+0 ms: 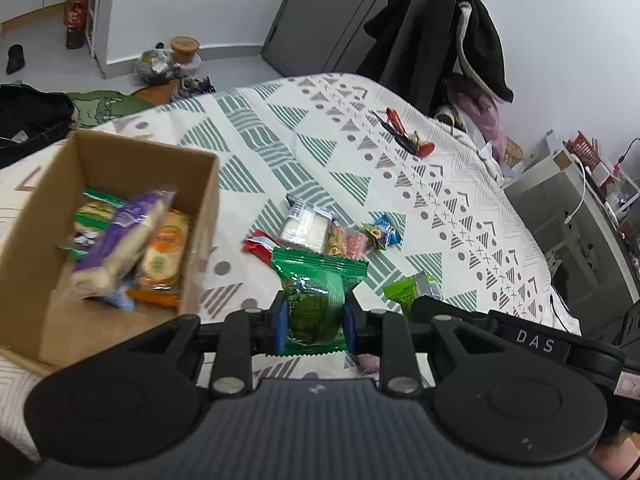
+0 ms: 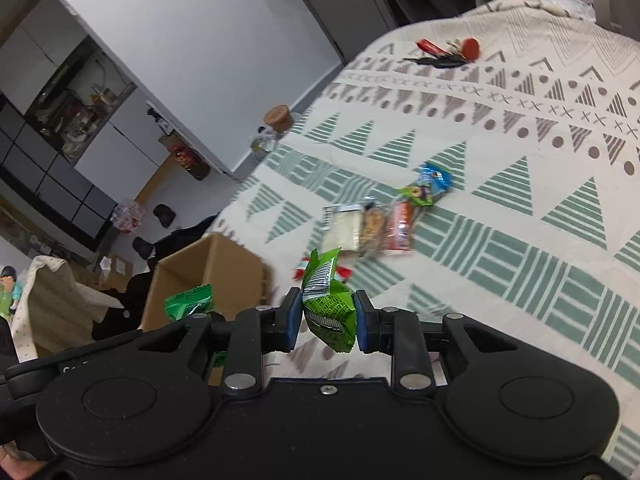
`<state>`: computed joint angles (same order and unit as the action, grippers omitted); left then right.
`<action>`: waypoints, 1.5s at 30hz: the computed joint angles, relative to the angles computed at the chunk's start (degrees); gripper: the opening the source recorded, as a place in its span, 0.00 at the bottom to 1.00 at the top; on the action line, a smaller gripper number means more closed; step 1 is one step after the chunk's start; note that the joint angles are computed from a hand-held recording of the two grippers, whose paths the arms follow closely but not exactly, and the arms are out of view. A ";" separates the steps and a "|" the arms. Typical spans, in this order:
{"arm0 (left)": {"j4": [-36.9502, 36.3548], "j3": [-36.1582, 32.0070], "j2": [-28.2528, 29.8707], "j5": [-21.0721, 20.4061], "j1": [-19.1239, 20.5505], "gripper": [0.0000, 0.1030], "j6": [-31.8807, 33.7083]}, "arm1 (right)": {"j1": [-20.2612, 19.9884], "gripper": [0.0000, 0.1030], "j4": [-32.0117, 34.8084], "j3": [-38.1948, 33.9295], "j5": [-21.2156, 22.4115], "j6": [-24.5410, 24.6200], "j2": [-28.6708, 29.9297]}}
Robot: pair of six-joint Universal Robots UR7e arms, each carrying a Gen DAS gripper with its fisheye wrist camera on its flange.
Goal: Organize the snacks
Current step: 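Carry both green snacks over the cardboard box and open both tools to drop them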
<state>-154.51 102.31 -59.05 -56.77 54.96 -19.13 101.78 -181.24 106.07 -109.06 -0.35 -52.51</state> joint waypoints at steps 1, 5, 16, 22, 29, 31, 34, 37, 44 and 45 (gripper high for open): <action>-0.30 0.57 -0.67 0.29 -0.25 0.25 0.10 | 0.53 0.26 -0.44 0.21 -0.09 0.04 -0.01; -1.32 2.51 -2.99 0.90 -1.05 0.25 0.51 | 2.21 0.26 -1.43 0.77 -0.41 0.08 -0.16; -1.47 5.43 -9.00 3.03 -1.87 0.25 -0.10 | 6.93 0.26 -1.57 -0.69 -1.47 0.06 1.12; -0.70 6.04 -11.82 4.54 -1.61 0.25 -0.48 | 8.76 0.26 -1.24 -2.88 -1.22 0.25 2.98; 0.25 5.55 -14.14 5.56 -0.62 0.25 -0.28 | 10.33 0.26 -0.24 -5.71 -0.87 0.20 5.49; 0.57 5.31 -14.63 5.87 -0.25 0.25 -0.26 | 10.65 0.26 0.23 -6.48 -0.84 0.24 6.16; 1.09 4.80 -15.00 6.03 0.49 0.25 -0.61 | 10.97 0.26 0.95 -7.67 -0.75 0.46 7.28; 1.74 4.10 -15.20 6.16 1.29 0.26 -1.06 | 11.19 0.26 1.86 -9.02 -0.73 0.90 8.48; 3.35 2.81 -15.19 5.74 3.45 0.26 -1.55 | 11.43 0.26 4.80 -11.72 -0.41 1.88 10.85; 3.71 2.71 -15.22 5.69 3.77 0.26 -1.79 | 11.56 0.26 5.53 -12.28 -0.83 2.35 11.25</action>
